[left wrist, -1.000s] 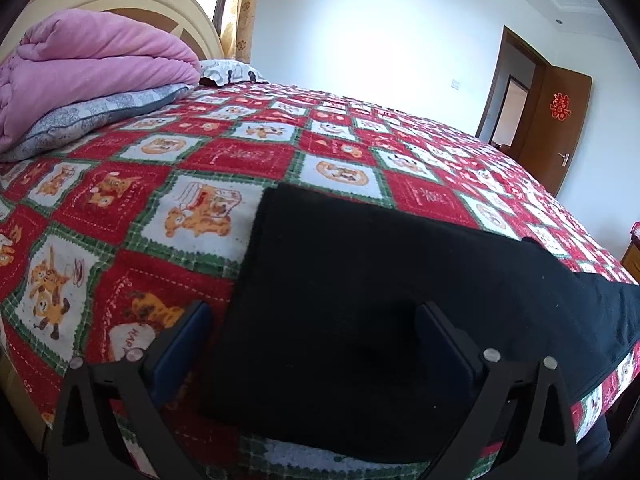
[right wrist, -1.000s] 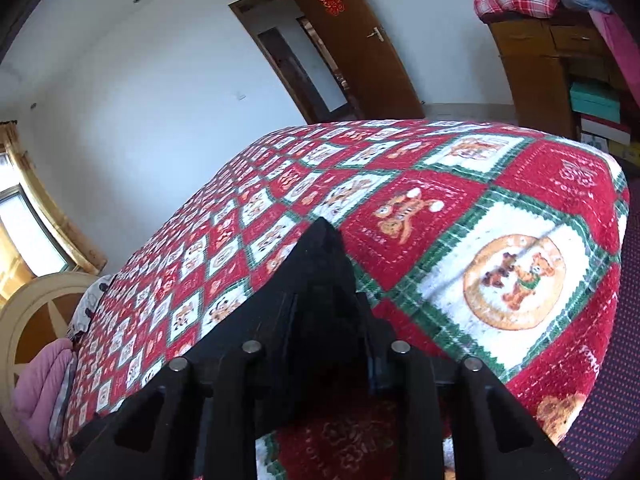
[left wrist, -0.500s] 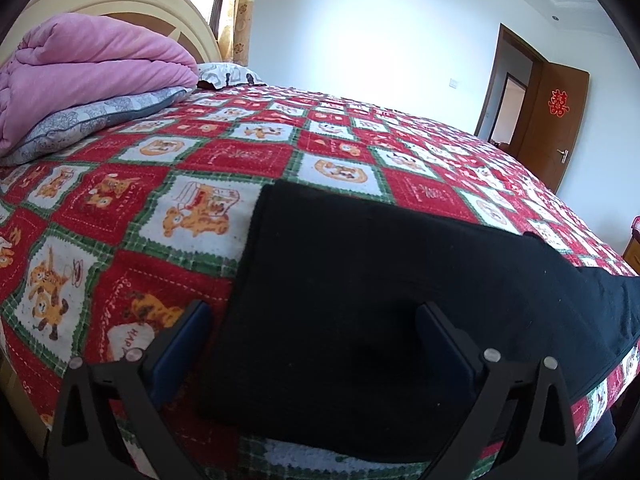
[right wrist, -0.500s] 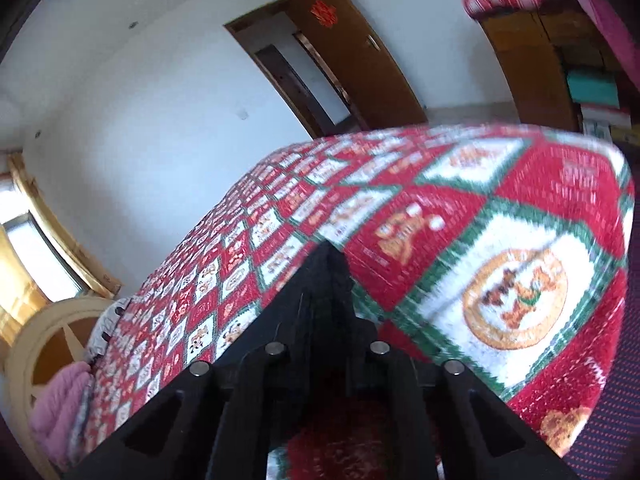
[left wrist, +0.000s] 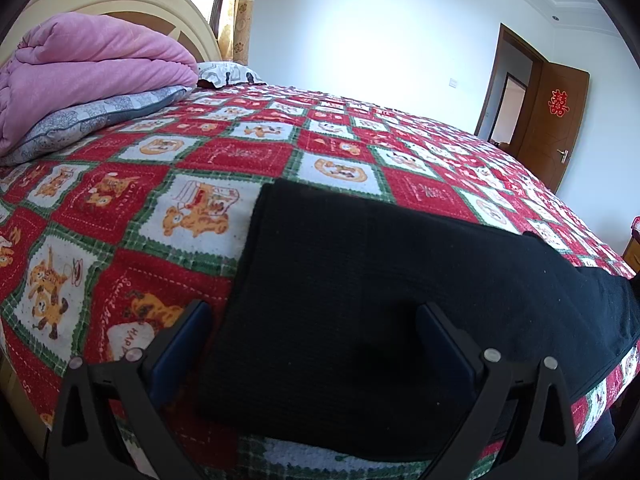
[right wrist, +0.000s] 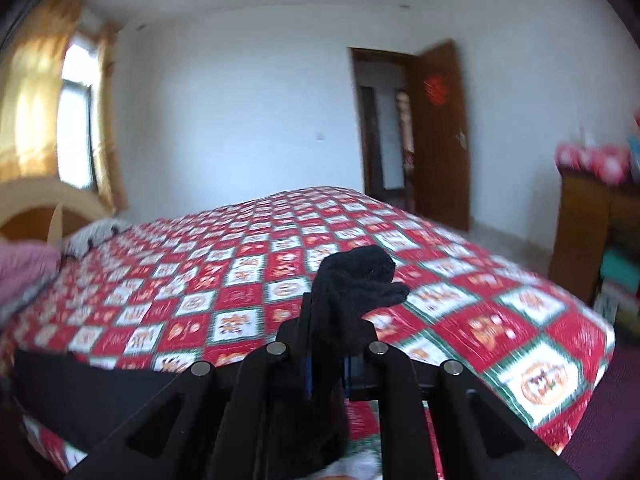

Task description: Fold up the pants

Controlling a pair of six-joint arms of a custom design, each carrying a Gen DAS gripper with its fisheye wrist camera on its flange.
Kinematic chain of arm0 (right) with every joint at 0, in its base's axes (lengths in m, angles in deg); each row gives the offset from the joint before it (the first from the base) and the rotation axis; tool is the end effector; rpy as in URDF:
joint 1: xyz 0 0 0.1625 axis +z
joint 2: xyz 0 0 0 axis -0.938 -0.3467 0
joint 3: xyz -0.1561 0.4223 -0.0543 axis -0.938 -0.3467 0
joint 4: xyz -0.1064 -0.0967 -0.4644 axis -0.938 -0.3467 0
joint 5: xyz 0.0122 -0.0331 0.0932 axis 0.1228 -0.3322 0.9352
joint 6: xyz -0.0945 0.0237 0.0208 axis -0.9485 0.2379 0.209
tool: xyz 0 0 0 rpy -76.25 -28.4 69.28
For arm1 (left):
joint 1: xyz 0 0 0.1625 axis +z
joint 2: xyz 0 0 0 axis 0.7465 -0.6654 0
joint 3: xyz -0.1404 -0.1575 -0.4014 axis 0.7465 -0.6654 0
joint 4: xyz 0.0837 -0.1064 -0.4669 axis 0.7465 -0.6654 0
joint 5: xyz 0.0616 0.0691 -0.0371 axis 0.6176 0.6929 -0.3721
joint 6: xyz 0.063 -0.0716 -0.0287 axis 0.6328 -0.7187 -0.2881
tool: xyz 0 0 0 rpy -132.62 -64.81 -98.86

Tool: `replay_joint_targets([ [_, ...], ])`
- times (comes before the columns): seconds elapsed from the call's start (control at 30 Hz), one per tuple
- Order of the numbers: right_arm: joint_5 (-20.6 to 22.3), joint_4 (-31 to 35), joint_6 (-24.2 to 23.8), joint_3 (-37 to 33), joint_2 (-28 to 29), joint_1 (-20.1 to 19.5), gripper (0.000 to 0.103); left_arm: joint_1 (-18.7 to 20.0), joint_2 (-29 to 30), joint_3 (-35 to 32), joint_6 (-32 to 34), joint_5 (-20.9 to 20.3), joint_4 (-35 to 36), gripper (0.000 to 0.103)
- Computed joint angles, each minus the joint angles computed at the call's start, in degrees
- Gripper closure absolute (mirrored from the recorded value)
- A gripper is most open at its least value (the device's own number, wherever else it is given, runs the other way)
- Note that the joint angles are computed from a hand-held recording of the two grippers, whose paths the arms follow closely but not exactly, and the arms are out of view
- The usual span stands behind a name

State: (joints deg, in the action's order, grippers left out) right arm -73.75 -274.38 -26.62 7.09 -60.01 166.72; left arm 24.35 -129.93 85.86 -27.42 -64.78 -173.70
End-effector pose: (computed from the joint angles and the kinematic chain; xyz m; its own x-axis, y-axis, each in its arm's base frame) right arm 0.1868 -0.7049 0.2804 -0.7439 0.0401 0.6671 -0.6289 0.2957 -0.7191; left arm 0.0053 -0.6587 0.3123 -0.8053 -0.2152 -0.5524 0.3648 0.5546 -0.7479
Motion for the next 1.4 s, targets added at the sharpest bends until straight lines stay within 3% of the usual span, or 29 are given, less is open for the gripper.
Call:
replay_joint_targets([
  [0.27, -1.3, 0.7, -12.1, -2.1, 6.1, 4.5, 0.093, -0.1, 0.0, 0.1, 0.0, 0.1, -0.1, 0.0],
  [0.6, -5.1, 3.0, -17.0, -5.1, 12.8, 6.6, 0.093, -0.2, 0.1, 0.1, -0.1, 0.2, -0.2, 0.0],
  [0.8, -8.8, 0.4, -24.6, -7.2, 17.5, 7.9, 0.093, -0.2, 0.1, 0.0, 0.0, 0.2, -0.2, 0.0],
  [1.0, -9.1, -2.4, -31.4, -7.8, 20.8, 8.5, 0.093, -0.2, 0.1, 0.0, 0.0, 0.2, -0.2, 0.0],
  [1.4, -8.3, -1.1, -32.9, -8.6, 23.2, 9.2, 0.093, -0.2, 0.2, 0.1, 0.0, 0.3, -0.3, 0.0],
])
